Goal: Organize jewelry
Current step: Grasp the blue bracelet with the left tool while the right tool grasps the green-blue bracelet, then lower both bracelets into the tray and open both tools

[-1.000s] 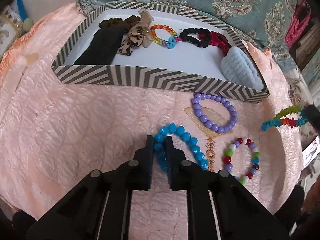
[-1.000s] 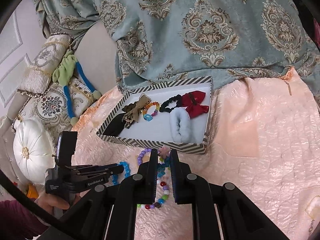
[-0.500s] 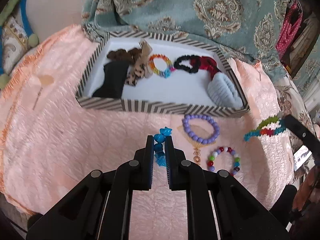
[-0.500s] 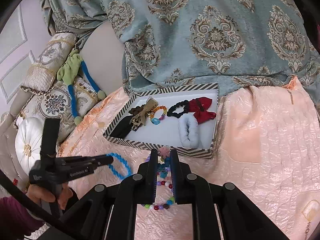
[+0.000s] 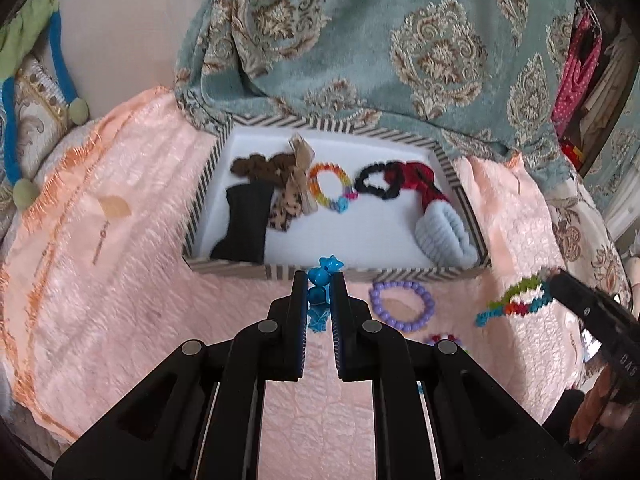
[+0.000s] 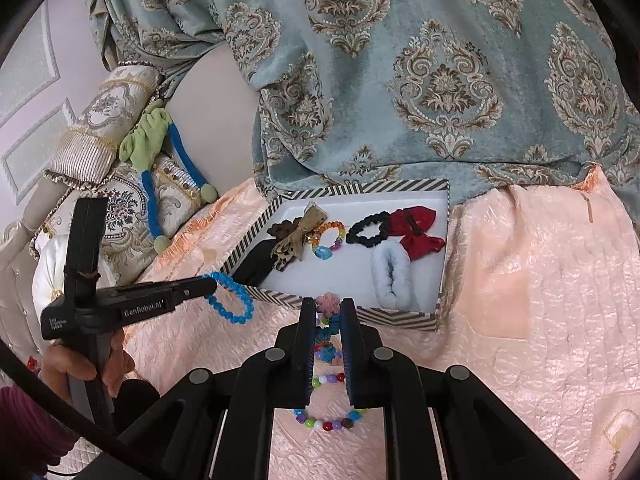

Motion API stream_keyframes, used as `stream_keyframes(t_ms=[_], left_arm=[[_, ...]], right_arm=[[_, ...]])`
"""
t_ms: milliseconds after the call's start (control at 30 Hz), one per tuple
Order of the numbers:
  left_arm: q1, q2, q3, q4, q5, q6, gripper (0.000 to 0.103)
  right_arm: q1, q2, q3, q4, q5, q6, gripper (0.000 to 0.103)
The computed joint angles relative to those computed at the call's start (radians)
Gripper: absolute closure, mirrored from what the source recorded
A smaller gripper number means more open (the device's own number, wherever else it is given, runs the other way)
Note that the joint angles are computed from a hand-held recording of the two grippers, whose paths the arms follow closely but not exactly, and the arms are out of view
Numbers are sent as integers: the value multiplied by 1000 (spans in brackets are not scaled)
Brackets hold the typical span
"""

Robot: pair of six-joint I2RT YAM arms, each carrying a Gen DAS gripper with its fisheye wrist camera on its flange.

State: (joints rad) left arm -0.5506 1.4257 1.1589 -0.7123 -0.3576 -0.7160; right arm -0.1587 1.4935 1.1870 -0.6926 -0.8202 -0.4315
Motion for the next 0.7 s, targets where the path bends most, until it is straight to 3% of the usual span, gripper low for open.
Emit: stream_keyframes(t_ms=[367, 700], left_arm=[[119, 41, 101, -11, 81, 50, 94], [150, 238, 199, 86, 162, 44, 94]], right_arm=[[80, 23, 49, 60, 32, 83, 92], [224, 146, 134, 183, 116, 233, 92]])
